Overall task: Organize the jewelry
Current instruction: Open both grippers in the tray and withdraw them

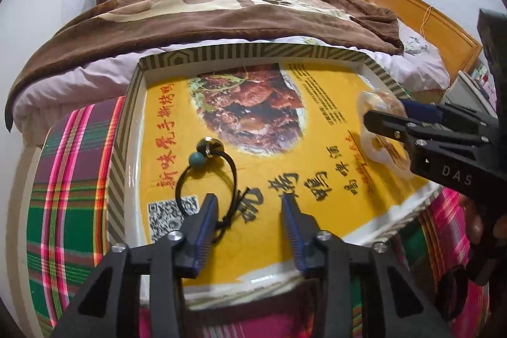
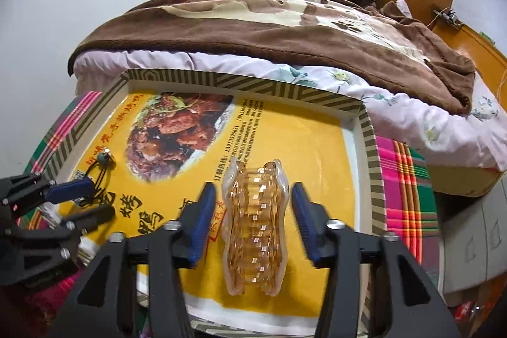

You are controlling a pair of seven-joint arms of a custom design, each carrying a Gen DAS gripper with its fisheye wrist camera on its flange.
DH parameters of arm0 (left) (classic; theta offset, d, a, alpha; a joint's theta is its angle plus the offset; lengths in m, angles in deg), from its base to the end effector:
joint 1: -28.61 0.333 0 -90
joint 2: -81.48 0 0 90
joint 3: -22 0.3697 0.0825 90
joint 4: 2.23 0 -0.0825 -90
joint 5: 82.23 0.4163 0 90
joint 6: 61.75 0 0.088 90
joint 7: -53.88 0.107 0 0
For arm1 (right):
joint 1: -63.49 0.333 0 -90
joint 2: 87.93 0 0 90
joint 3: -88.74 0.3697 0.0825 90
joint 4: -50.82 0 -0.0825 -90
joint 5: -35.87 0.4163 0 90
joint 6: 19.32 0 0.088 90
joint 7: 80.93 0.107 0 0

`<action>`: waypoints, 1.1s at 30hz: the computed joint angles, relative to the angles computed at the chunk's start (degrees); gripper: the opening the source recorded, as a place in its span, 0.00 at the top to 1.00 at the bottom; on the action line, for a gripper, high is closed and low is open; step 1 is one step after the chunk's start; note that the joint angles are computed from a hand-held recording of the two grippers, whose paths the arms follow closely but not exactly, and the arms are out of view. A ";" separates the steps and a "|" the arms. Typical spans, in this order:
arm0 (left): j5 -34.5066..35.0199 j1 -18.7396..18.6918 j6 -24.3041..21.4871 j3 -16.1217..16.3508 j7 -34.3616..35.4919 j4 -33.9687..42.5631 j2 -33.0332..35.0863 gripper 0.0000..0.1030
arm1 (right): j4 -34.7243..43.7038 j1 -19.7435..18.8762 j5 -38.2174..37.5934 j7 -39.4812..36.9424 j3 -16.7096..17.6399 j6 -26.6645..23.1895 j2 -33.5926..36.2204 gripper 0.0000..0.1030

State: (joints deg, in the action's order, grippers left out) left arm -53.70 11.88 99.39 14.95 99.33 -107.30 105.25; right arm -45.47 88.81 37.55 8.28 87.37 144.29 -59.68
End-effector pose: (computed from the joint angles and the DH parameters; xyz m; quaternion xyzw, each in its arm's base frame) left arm 0.6614 -0.3052 0.3963 -0.6613 0.6874 -0.2477 0.1696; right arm 0.7059 0.3153 0.4240 -0.7890 0.5154 -0.1811 0.2812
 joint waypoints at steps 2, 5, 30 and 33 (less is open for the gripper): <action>0.50 -0.46 -0.13 0.28 -0.42 -0.31 -0.25 0.54 | -0.82 -1.24 1.68 -0.78 1.31 1.14 -0.56 0.44; -2.01 0.94 0.87 -1.46 0.44 -1.50 -0.86 0.52 | -1.63 -3.13 4.58 -2.43 3.38 1.86 -1.22 0.43; 8.04 -2.98 -0.22 0.59 -10.83 -9.56 -9.82 0.30 | -17.12 -9.53 22.41 -14.56 10.82 10.92 -12.11 0.39; 12.16 -3.38 -0.64 0.40 -15.42 -11.53 -12.39 0.29 | -20.32 -11.26 26.32 -18.32 13.72 13.21 -14.82 0.39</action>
State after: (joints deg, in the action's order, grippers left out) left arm -41.53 8.50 98.75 15.35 83.91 -118.83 92.86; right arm -65.79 77.55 63.87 -10.04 101.10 157.50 -74.49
